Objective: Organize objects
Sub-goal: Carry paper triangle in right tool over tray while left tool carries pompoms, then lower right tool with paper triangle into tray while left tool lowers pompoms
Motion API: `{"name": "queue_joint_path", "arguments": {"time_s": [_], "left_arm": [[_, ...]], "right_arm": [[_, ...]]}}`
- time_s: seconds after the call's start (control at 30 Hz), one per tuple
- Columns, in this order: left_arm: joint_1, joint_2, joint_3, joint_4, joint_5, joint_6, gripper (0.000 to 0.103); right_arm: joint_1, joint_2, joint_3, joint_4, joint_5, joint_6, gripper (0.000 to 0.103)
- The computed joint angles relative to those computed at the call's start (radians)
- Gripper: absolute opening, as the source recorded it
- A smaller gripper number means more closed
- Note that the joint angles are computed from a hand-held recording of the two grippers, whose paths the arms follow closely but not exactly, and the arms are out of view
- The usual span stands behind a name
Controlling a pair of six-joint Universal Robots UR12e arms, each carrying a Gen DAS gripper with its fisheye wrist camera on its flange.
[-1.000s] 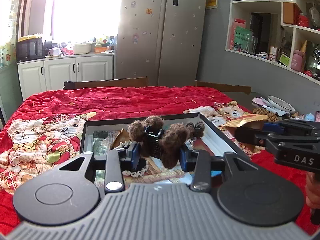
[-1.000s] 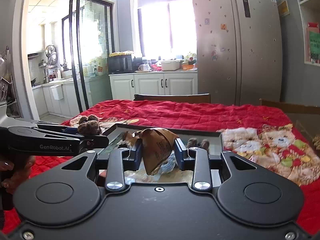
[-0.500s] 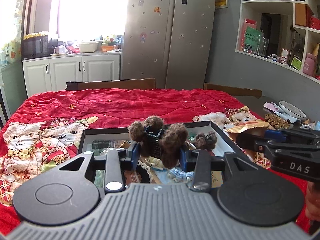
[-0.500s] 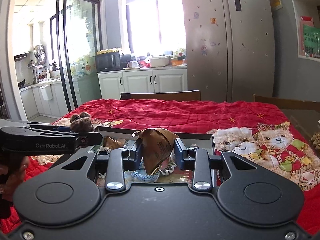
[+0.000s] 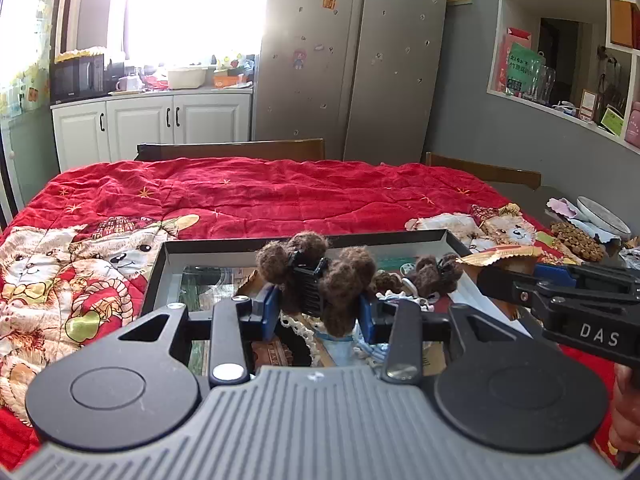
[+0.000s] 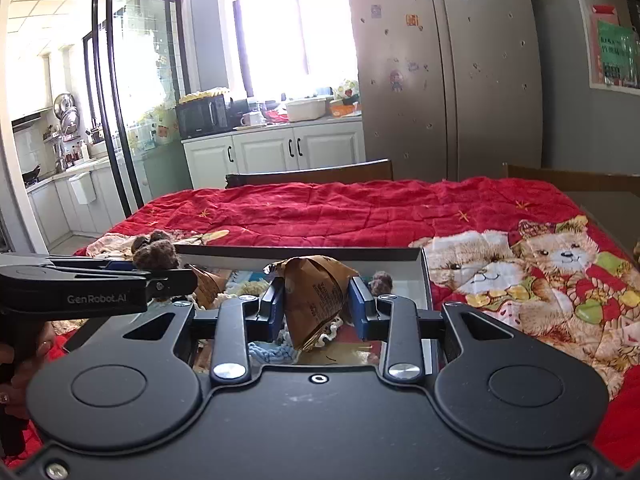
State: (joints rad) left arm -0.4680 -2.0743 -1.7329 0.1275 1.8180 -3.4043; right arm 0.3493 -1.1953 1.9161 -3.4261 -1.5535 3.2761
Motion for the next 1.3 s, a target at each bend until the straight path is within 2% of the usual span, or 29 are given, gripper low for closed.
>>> {"name": "queue_joint_path", "arguments": {"time_s": [0.37, 1.3], "left_arm": [[0.002, -0.016, 0.009, -0.025, 0.007, -0.008, 0.044], [-0.005, -0.04, 0.033, -0.079, 0.02, 0.031, 0.044]], "right_arm": [[-0.002, 0.024, -0.004, 0.005, -0.013, 0.01, 0.032], [0.002, 0.051, -0.022, 0.06, -0.058, -0.01, 0.032]]}}
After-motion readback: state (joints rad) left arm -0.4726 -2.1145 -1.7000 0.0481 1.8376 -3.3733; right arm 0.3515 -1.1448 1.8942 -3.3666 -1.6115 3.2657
